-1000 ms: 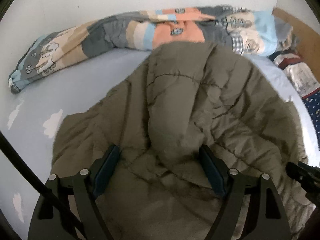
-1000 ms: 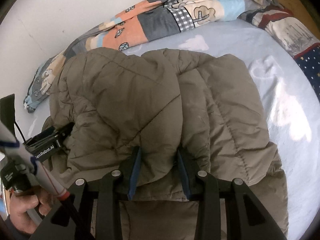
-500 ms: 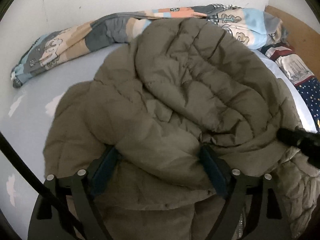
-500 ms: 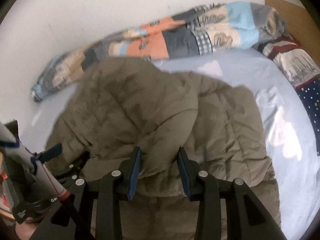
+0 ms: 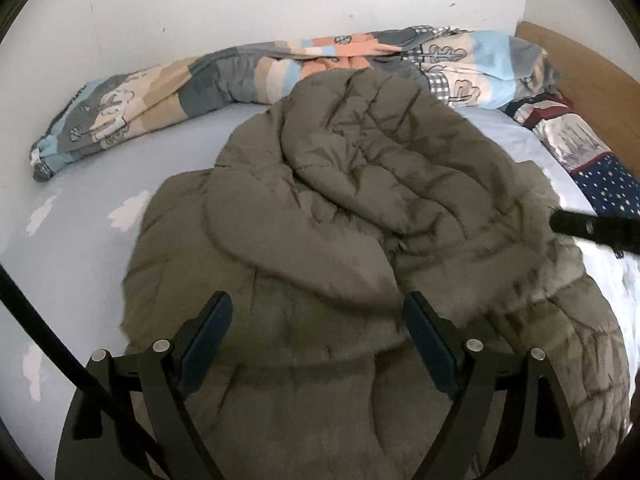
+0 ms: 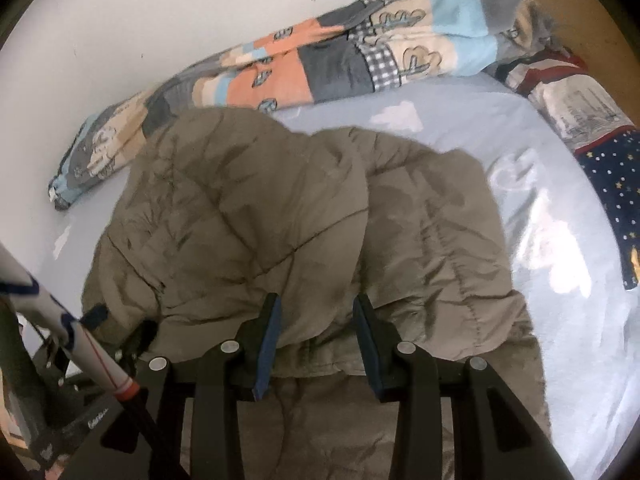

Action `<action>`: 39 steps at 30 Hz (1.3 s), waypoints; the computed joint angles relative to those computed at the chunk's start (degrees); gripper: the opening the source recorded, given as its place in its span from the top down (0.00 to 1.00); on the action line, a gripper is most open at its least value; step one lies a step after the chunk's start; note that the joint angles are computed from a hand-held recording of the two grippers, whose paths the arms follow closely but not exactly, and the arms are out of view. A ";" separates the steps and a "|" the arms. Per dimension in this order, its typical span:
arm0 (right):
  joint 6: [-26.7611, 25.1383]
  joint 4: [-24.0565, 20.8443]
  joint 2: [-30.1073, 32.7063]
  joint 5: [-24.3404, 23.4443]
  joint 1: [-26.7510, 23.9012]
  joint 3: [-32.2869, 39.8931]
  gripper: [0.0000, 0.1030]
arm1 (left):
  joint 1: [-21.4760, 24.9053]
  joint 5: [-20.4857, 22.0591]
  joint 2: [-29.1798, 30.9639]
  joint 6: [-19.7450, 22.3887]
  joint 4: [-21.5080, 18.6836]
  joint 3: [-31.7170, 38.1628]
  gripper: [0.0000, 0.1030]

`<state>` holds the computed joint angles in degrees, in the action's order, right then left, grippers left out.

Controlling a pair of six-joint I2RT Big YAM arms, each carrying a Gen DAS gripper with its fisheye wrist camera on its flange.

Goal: Fold large clothes

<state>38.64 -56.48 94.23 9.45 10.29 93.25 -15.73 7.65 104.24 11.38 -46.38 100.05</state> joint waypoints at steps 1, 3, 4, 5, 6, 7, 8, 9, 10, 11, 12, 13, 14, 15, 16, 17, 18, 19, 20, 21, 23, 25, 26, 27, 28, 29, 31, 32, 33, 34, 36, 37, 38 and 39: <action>-0.05 0.01 -0.47 0.20 0.05 -0.08 0.61 | 0.08 -0.26 -1.16 0.31 0.12 -1.09 0.16; -0.04 0.37 -1.91 0.04 0.27 -0.72 0.61 | 0.43 -0.45 -4.09 0.68 1.00 -3.97 0.16; 0.04 0.42 -2.33 -0.41 0.35 -0.78 0.61 | 0.69 -0.33 -5.70 0.70 1.44 -5.50 0.16; 0.30 0.83 -3.35 -1.14 0.55 -1.45 0.61 | 0.86 -0.39 -7.46 0.79 1.98 -7.22 0.16; 0.48 1.08 -3.98 -1.33 0.90 -1.85 0.61 | 1.07 -0.52 -9.53 0.99 2.81 -9.26 0.16; 0.44 1.33 -4.88 -1.45 1.36 -2.43 0.61 | 1.27 -0.59 -11.55 1.13 3.53 -11.25 0.16; 0.21 1.51 -6.14 -1.25 2.05 -3.26 0.61 | 1.54 -0.55 -13.83 1.39 4.10 -13.43 0.16; 0.21 1.47 -7.05 -0.67 2.81 -3.84 0.61 | 1.73 -0.73 -15.95 1.63 4.76 -15.53 0.16; 0.14 1.43 -8.12 -0.03 3.58 -4.61 0.61 | 1.81 -0.84 -17.55 1.73 5.10 -17.10 0.16; 0.10 1.45 -9.65 0.92 4.72 -5.72 0.60 | 2.14 -0.58 -19.68 2.24 5.32 -19.14 0.16; 0.11 1.37 -10.54 1.55 5.47 -6.30 0.58 | 2.50 -0.59 -21.47 2.92 5.44 -20.86 0.16; 0.17 1.29 -11.55 2.44 6.46 -6.98 0.56 | 2.74 -0.82 -22.74 3.29 5.61 -22.14 0.16; 0.33 1.28 -12.56 3.42 7.50 -7.76 0.55 | 3.04 -0.81 -24.31 3.59 5.87 -23.75 0.16; 0.55 1.49 -13.79 4.51 8.72 -8.92 0.53 | 3.42 -0.46 -25.79 4.04 5.91 -25.25 0.16; 0.90 1.45 -14.73 5.41 9.85 -9.89 0.52 | 3.58 -0.56 -27.27 4.36 5.84 -26.79 0.16; 1.57 0.83 -15.77 6.63 11.47 -11.01 0.52 | 3.96 -0.56 -28.39 4.64 5.74 -28.07 0.16; 2.15 0.29 -16.40 7.31 12.46 -11.74 0.52 | 4.47 -0.26 -29.49 4.74 5.53 -29.38 0.16; 3.10 -0.27 -17.11 8.04 13.66 -12.69 0.52 | 5.31 0.43 -30.39 4.93 5.13 -30.67 0.16; 4.52 -0.82 -18.17 8.83 15.05 -14.02 0.52 | 5.93 0.67 -31.18 4.91 4.85 -31.95 0.16; 5.41 -1.02 -19.01 9.17 15.83 -15.08 0.52 | 6.85 0.75 -31.96 4.93 4.51 -33.53 0.16; 7.87 -2.05 -20.60 9.63 17.68 -17.30 0.52 | 7.98 0.42 -32.46 4.89 3.59 -35.40 0.16; 10.81 -3.43 -22.11 10.30 19.60 -19.65 0.52 | 9.19 0.22 -32.06 4.84 2.05 -36.13 0.16; 12.65 -4.17 -23.01 10.31 20.66 -21.21 0.52 | 9.80 0.38 -31.97 4.70 1.63 -36.49 0.16; 14.03 -4.69 -23.60 10.32 21.39 -22.38 0.52 | 10.41 0.39 -31.87 4.70 1.37 -36.84 0.16; 15.54 -5.29 -24.20 10.42 22.29 -23.57 0.52 | 10.76 0.37 -31.77 4.67 1.25 -37.10 0.16; 17.07 -5.86 -24.74 10.45 23.16 -24.75 0.52 | 11.25 0.54 -31.59 4.56 0.85 -37.36 0.16; 19.90 -7.01 -25.58 9.98 24.54 -26.95 0.52 | 11.73 0.95 -30.88 4.05 -0.01 -37.59 0.16; 21.45 -7.58 -25.81 9.49 25.25 -28.02 0.52 | 11.69 1.02 -30.00 3.72 -0.76 -37.43 0.16; 22.51 -7.92 -25.67 9.24 25.72 -28.54 0.52 | 11.58 0.53 -29.32 3.53 -1.12 -37.56 0.16; 23.48 -8.67 -25.29 9.13 26.20 -28.96 0.52 | 11.22 -0.57 -28.57 3.13 -1.24 -37.82 0.16; 24.32 -10.27 -24.16 9.41 26.87 -29.24 0.52 | 10.42 -2.67 -28.30 3.00 -0.08 -38.93 0.16; 24.56 -10.91 -23.50 9.65 27.27 -29.43 0.52 | 9.82 -4.05 -28.94 3.47 1.44 -40.01 0.15; 24.94 -11.17 -23.20 9.83 27.65 -29.67 0.52 | 9.30 -5.14 -29.63 3.83 2.79 -41.01 0.15; 25.27 -11.25 -22.94 10.39 28.17 -29.90 0.52 | 8.83 -6.06 -30.05 3.91 3.74 -41.72 0.15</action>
